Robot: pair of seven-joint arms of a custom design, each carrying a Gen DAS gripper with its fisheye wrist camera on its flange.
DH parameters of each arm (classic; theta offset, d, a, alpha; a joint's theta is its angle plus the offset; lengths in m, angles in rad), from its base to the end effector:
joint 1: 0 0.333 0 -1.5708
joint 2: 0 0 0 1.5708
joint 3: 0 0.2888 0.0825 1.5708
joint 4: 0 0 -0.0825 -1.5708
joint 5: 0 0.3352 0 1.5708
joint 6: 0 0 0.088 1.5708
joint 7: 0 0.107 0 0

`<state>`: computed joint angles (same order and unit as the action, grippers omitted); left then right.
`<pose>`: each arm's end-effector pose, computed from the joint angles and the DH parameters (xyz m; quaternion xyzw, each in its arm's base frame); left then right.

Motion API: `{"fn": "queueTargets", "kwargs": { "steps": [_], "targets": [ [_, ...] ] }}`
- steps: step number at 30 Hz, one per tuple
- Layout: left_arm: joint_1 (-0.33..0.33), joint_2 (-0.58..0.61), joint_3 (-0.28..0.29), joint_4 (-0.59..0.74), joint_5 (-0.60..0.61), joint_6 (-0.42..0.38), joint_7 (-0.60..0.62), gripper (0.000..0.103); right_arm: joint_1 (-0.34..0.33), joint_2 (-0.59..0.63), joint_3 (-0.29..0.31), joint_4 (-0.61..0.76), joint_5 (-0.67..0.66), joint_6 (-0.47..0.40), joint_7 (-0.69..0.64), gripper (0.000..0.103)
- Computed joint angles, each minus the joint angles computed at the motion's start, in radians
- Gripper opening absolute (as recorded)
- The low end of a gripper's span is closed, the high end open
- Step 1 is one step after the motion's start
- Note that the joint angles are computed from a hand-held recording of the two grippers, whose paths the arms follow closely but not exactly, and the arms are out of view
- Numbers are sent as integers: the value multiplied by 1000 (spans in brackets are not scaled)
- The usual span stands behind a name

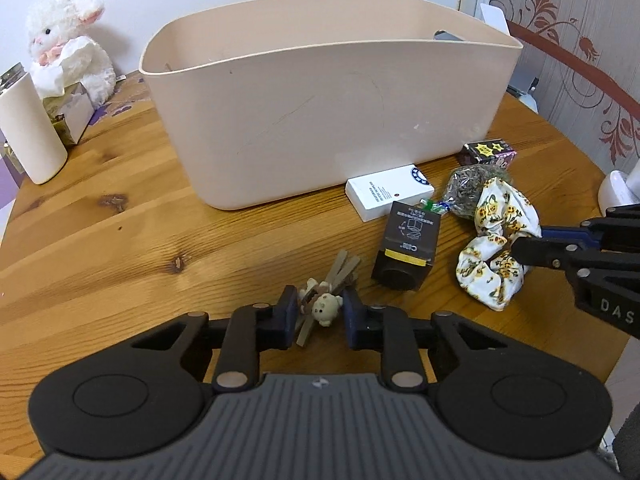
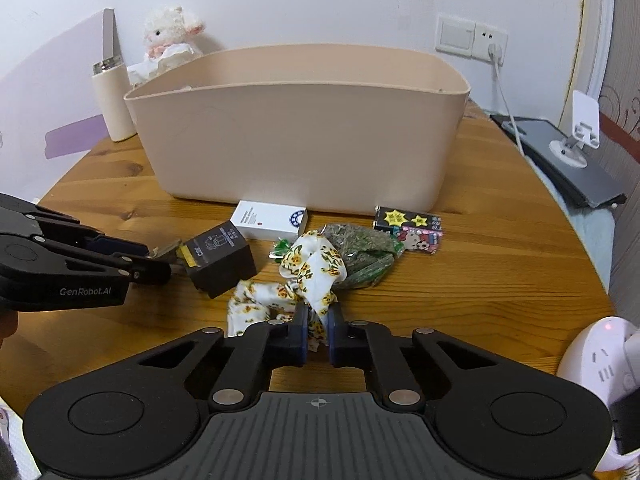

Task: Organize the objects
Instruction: 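Carry both items over the basket and open both tools to release them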

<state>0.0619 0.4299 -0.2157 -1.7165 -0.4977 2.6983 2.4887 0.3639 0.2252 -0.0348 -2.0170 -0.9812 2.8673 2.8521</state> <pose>0.6468 -0.0650 0.4035 -0.4263 0.8420 -0.2885 0.1613 0.5309 0.2313 0.3972 -0.6302 0.6785 -0.2587 0.2750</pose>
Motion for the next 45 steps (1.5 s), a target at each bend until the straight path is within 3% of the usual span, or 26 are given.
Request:
{"fn": "queueTargets", "kwargs": {
  "steps": [5,12,17,22,32,39,45],
  "targets": [
    [21,-40,-21,-39,-55,33,41,26,7,-50,-10,-27,-101,-9,93,7],
    [55,-112,-56,-65,-228,51,161,26,-24,-115,19,-41,-258,-39,231,7],
    [43,-132,-48,-41,-320,48,207,26,-49,-121,40,-8,-334,-67,283,7],
    [18,-114,-38,12,-338,86,218,26,-64,-112,41,41,-402,-70,322,7],
    [-32,-8,-32,203,-209,108,97,26,-87,-21,1,198,-422,-57,346,7],
    [-118,167,24,449,29,27,-179,26,-73,67,-38,304,-374,-67,320,7],
    [-206,361,104,716,247,-53,-428,26,-62,164,-60,400,-221,-92,160,7]
  ]
}}
